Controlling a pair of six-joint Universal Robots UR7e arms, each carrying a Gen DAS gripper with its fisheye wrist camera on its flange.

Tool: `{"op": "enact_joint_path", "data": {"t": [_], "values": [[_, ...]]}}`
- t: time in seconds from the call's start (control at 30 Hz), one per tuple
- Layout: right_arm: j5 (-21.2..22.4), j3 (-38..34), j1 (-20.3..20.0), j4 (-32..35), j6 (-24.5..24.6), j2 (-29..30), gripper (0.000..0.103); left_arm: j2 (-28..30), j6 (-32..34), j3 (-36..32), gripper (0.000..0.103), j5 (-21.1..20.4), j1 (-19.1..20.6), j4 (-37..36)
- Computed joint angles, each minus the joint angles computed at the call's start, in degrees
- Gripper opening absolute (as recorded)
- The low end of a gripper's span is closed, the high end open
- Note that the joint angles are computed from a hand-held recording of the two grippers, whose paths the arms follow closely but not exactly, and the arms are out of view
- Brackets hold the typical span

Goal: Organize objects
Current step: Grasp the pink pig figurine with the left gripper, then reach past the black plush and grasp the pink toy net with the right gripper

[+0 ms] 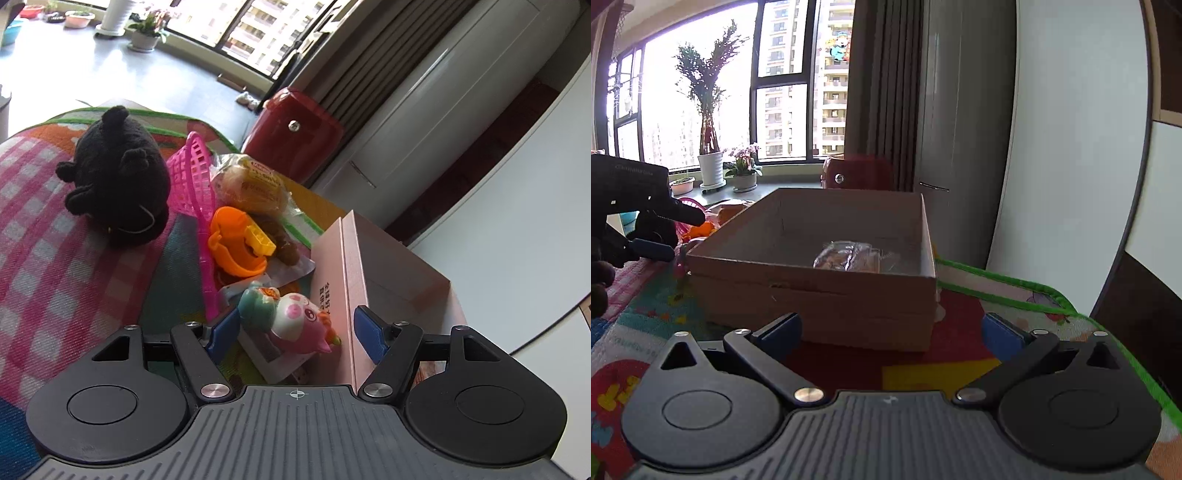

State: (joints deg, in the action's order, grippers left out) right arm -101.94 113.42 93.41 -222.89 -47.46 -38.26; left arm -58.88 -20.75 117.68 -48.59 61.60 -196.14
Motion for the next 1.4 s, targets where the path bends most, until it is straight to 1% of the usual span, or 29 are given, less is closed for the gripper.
{"op": "enact_joint_path", "data": {"t": [0.03,0.1,0.17,0.23,0.3,0.37,0.4,0.47,0.5,0.53,0.7,0.83,0.87,0.93,1.0,1.07,1.1,1.13,1.23,1.27,1.3,1.33,1.4], "values": [[-1.3,-0.7,0.1,1.1,0.9,0.2,0.103,0.3,-1.0,-0.5,0.073,0.4,0.0,0.7],[-1.4,-0.9,-0.1,1.0,2.7,0.0,0.103,1.3,-2.4,-1.6,0.073,2.1,-0.1,1.2],[-2.2,-1.8,0.2,2.2,3.8,0.2,0.103,2.4,-3.5,-2.9,0.073,3.9,0.0,1.8],[-2.2,-1.4,0.1,1.9,4.0,0.0,0.103,3.1,-5.1,-4.4,0.073,5.3,0.3,4.7],[-1.9,-1.3,0.0,1.5,3.9,0.0,0.103,3.9,-5.2,-5.4,0.076,6.6,0.4,6.3],[-1.6,-1.0,-0.1,0.9,4.1,0.0,0.103,4.1,-4.0,-4.9,0.073,6.4,0.4,4.8],[-1.6,-1.0,-0.2,0.7,4.3,0.0,0.103,3.9,-3.2,-4.3,0.072,6.3,0.3,3.8],[-1.3,-1.0,-0.3,0.4,4.6,0.0,0.103,3.0,-1.5,-2.6,0.061,5.2,0.1,2.1],[-1.2,-1.0,-0.3,0.5,4.6,0.1,0.103,2.3,-0.7,-1.6,0.057,4.3,0.0,1.4],[-1.2,-1.1,-0.3,0.5,4.7,0.1,0.103,1.5,-0.1,-0.4,0.046,3.2,-0.1,0.5],[-1.3,-0.6,-0.3,0.5,4.8,-0.3,0.103,-2.7,4.0,5.0,0.045,0.4,-1.2,0.0],[-1.5,-0.5,-0.3,0.5,4.8,-0.4,0.103,-8.0,5.5,9.8,0.045,-2.2,-2.4,5.2],[-1.5,-0.7,-0.3,0.6,4.8,-0.3,0.103,-9.2,5.8,10.9,0.045,-2.2,-2.9,6.5],[-1.5,-0.8,-0.3,0.8,4.7,-0.2,0.103,-11.0,7.6,13.4,0.045,0.3,-4.7,7.6],[-1.8,-0.9,0.0,0.8,4.3,0.0,0.103,-11.9,9.7,16.0,0.045,5.5,-6.9,7.0],[-1.6,-0.7,0.4,1.3,3.6,-0.2,0.103,-12.8,10.5,18.3,0.045,9.3,-8.2,6.0],[-0.6,-0.3,0.7,3.0,3.7,-0.9,0.103,-13.3,10.8,19.1,0.045,10.9,-8.4,5.4],[0.4,0.0,1.1,5.3,3.8,-1.8,0.103,-13.4,11.0,20.1,0.045,13.5,-8.9,4.6],[2.3,-0.8,3.9,9.9,2.4,-2.5,0.103,-10.9,12.8,21.5,0.045,24.0,-10.3,1.1],[2.6,-1.6,5.2,11.2,1.6,-2.2,0.103,-10.5,13.1,21.8,0.046,24.9,-10.0,-0.2],[2.6,-2.6,6.3,12.9,1.1,-1.9,0.103,-10.5,14.8,22.4,0.046,23.5,-9.5,-3.7],[2.6,-4.0,7.5,15.3,1.0,-1.6,0.103,-10.6,15.2,22.9,0.045,22.2,-9.2,-5.6],[2.4,-7.9,10.1,24.0,2.8,-0.9,0.103,-10.5,16.1,23.7,0.044,19.1,-8.0,-9.4]]}}
